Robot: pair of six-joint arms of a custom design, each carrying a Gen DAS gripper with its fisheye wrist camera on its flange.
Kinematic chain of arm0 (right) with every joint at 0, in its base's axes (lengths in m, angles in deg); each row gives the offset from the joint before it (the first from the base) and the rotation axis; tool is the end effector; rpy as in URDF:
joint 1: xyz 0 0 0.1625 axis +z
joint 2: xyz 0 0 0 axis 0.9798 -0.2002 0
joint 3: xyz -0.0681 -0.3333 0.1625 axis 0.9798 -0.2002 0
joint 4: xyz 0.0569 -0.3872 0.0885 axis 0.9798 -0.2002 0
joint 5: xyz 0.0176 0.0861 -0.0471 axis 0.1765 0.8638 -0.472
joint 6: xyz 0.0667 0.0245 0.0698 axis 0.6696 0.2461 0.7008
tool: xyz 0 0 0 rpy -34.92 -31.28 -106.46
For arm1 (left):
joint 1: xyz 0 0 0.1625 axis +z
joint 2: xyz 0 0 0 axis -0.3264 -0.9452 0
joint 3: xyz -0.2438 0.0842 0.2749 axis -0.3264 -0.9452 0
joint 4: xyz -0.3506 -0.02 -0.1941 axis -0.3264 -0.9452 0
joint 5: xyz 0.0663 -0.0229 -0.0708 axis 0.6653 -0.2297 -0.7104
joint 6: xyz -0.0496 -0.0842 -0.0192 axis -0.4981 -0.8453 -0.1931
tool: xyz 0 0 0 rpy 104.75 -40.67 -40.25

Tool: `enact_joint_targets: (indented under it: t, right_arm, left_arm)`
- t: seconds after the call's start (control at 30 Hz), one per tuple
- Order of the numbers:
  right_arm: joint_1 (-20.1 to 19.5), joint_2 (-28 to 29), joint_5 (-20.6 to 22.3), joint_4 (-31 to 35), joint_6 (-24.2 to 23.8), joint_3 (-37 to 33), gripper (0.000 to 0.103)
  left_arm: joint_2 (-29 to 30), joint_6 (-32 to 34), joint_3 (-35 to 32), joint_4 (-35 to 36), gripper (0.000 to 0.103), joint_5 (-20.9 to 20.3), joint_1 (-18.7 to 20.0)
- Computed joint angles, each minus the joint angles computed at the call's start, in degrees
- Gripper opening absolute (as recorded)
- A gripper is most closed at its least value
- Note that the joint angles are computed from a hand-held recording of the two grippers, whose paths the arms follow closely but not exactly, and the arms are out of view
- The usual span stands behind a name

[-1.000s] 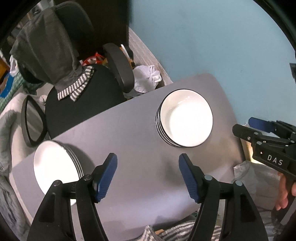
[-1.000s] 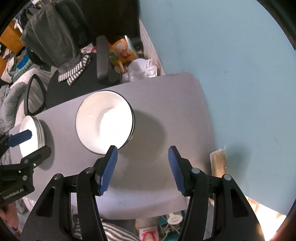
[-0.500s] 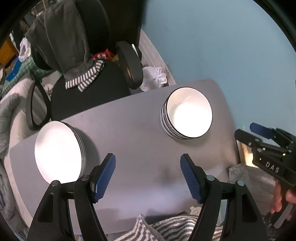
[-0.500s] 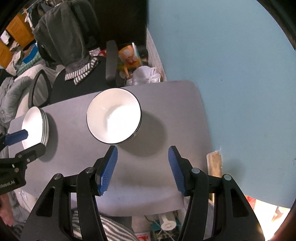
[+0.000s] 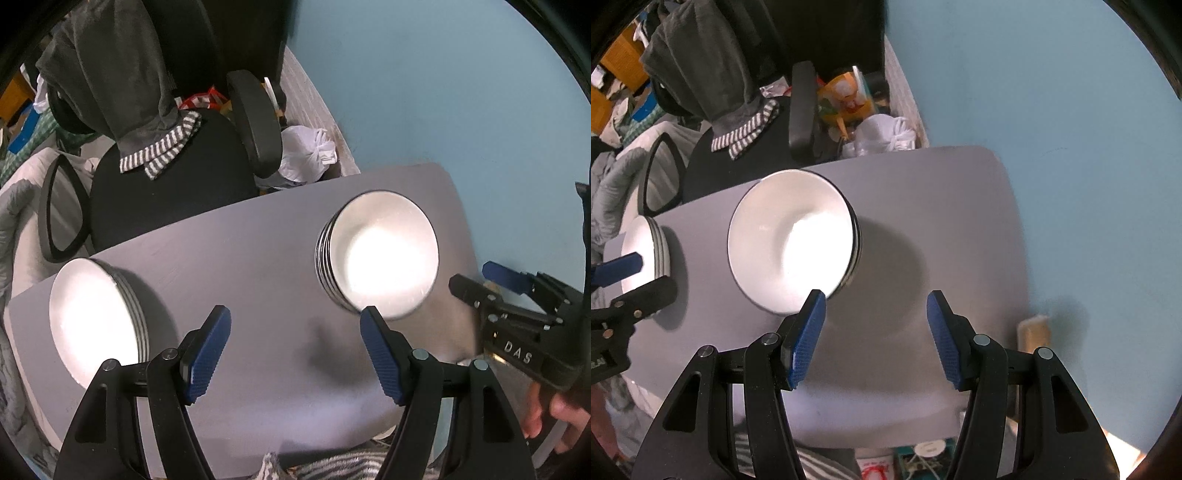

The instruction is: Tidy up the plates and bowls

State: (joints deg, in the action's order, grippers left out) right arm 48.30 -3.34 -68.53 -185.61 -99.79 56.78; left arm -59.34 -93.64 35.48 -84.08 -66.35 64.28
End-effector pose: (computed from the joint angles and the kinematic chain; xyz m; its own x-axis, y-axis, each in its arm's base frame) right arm 0.4757 -0.5004 -0.0121 -0.4148 -0.8253 0.3831 -0.6952 0.5591 0.4518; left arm -0.0892 -0.3693 0.3650 -0.5917 -0.7039 -0.3929 -0.4050 0.6810 -0.6101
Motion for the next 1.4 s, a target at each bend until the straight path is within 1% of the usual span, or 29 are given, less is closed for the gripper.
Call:
enact_joint_targets:
  t: [0.17,0.23,0.4,0.47,0.53,0.7,0.83,0.9,0.93,0.97,1.0,1.07,1.1,1.2,1.27,1.4]
  right_arm:
    - [-1.0,4.1,0.7,2.5,0.5,-5.0,0.056]
    - [-1.4,5.9,1.3,4.4,1.0,-7.2,0.056]
    - [-2.5,8.8,3.0,6.6,1.5,-10.7,0.056]
    - [-3.0,9.7,3.7,7.0,1.8,-11.6,0.056]
    - [-3.2,10.5,3.9,7.8,2.4,-12.8,0.056]
    - [-3.8,12.4,4.1,9.9,3.6,-15.0,0.056]
    - [-4.0,12.9,3.5,10.7,3.7,-15.3,0.056]
    - [-4.1,13.1,3.8,11.0,3.9,-15.4,0.056]
    - [-4.3,13.1,4.1,10.9,3.9,-15.3,0.056]
    - [-4.4,12.9,4.5,10.5,3.9,-15.0,0.056]
    - [-4.4,12.9,4.8,10.1,3.9,-14.9,0.056]
    - [-4.6,12.9,5.3,10.1,4.6,-14.9,0.056]
    - [-4.7,13.0,5.4,10.2,5.0,-15.0,0.056]
    - [-4.7,13.1,5.8,10.5,5.8,-15.3,0.056]
    - [-4.6,13.2,5.8,10.6,6.1,-15.4,0.056]
    - [-4.5,13.6,5.9,11.3,6.5,-16.2,0.055]
  left_arm:
    - [1.6,6.4,0.3,-7.6,0.074,0.6,5.5]
    - [2.5,8.4,0.3,-10.0,0.074,0.2,7.7]
    - [3.2,12.5,1.2,-16.3,0.074,-0.2,11.2]
    - [4.0,14.0,1.2,-18.2,0.074,-1.0,12.8]
    - [4.2,15.1,1.6,-20.3,0.074,-1.5,13.8]
    - [5.1,17.6,1.6,-22.4,0.074,-2.6,15.9]
    - [5.6,19.2,2.0,-25.1,0.074,-4.2,17.6]
    - [6.0,19.1,1.9,-25.0,0.074,-4.7,18.3]
    - [6.2,19.1,1.7,-24.7,0.073,-4.8,18.5]
    - [6.4,19.2,1.7,-24.6,0.068,-5.0,18.6]
    - [6.6,19.4,1.6,-24.5,0.067,-5.3,18.9]
    - [6.8,19.9,1.6,-25.0,0.06,-6.0,19.4]
    - [6.8,20.1,1.8,-25.4,0.058,-6.3,19.6]
    - [6.0,20.5,2.8,-27.6,0.057,-7.0,20.1]
    - [5.6,21.2,3.1,-28.8,0.052,-7.3,20.4]
    - [5.0,22.2,4.0,-31.5,0.046,-8.2,20.8]
